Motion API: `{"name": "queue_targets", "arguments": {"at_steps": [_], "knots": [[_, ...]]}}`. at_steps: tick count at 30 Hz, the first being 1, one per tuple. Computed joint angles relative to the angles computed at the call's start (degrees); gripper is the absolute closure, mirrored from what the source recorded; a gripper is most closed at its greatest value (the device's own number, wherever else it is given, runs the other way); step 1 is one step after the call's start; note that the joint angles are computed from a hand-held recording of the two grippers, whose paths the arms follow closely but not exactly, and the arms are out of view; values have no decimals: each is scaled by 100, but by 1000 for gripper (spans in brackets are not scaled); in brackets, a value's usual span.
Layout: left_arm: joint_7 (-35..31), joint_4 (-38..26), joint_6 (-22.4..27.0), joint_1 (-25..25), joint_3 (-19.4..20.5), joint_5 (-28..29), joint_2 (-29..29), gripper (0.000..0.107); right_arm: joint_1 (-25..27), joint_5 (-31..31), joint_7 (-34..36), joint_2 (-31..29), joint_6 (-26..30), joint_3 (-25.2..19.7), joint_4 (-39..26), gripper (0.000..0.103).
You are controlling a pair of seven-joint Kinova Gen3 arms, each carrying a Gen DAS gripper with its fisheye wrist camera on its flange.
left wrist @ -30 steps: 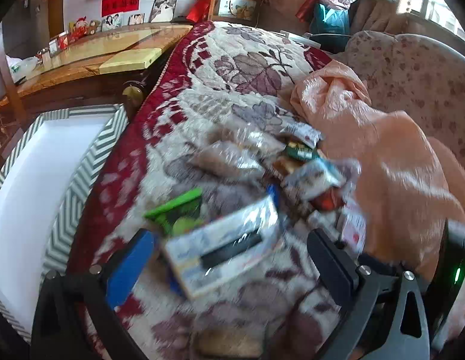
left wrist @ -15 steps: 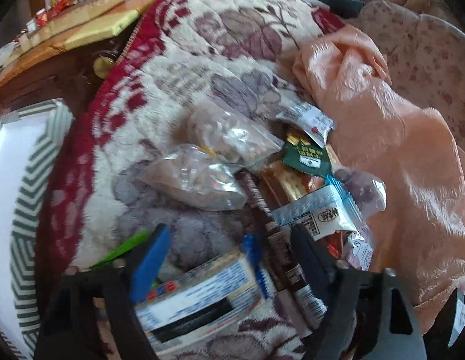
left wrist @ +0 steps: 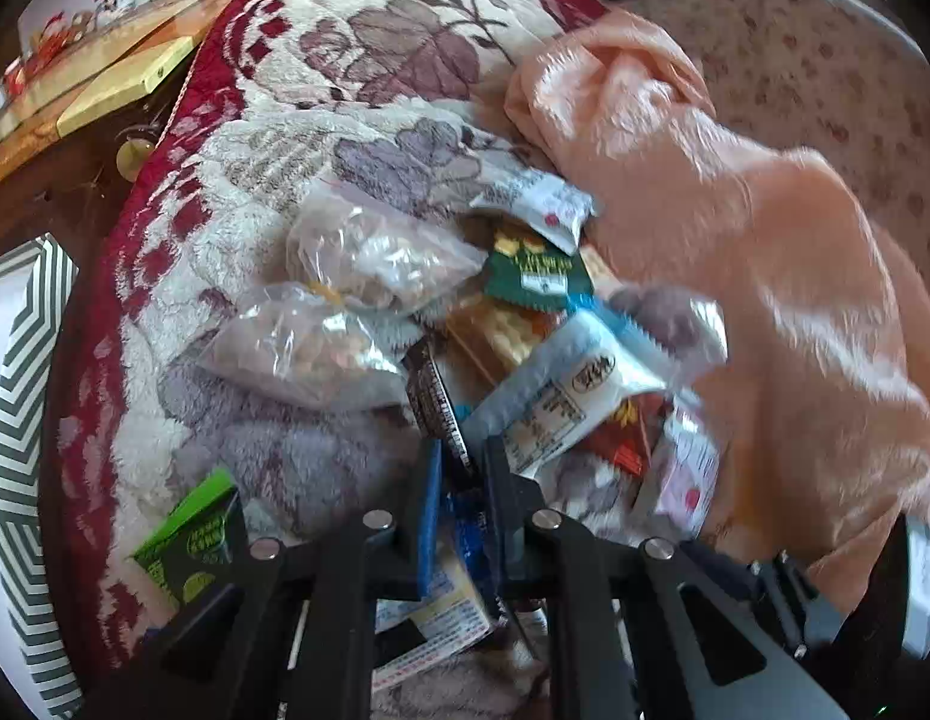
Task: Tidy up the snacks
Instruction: 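Grasp the brown Nescafe coffee stick with the left gripper, then grasp the clear cookie pack with the right gripper while the left holds the coffee stick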
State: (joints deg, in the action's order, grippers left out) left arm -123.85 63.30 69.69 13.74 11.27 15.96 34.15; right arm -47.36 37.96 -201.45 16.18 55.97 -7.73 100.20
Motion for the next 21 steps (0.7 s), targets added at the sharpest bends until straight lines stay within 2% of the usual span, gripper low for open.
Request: {"name": "queue_targets", "arguments": {"at_steps": [3, 7, 10, 15, 21], "knots": [[16, 28, 78, 60, -42, -125, -17, 88, 11, -29, 24, 11, -33, -7, 1, 22], [35, 194, -69, 146, -82, -263, -77, 83, 27, -53, 28, -1, -91, 1, 29, 22], [-41, 499, -412, 250, -97, -424, -251, 85, 40, -63, 31, -14, -130, 7, 50, 22], [-172, 347, -178, -139, 91, 94, -221, 94, -22, 74, -179, -74, -103, 15, 125, 22], [-448, 258, -70, -620, 147, 715, -341, 96, 7, 142, -14, -56, -160, -60, 75, 22]]}}
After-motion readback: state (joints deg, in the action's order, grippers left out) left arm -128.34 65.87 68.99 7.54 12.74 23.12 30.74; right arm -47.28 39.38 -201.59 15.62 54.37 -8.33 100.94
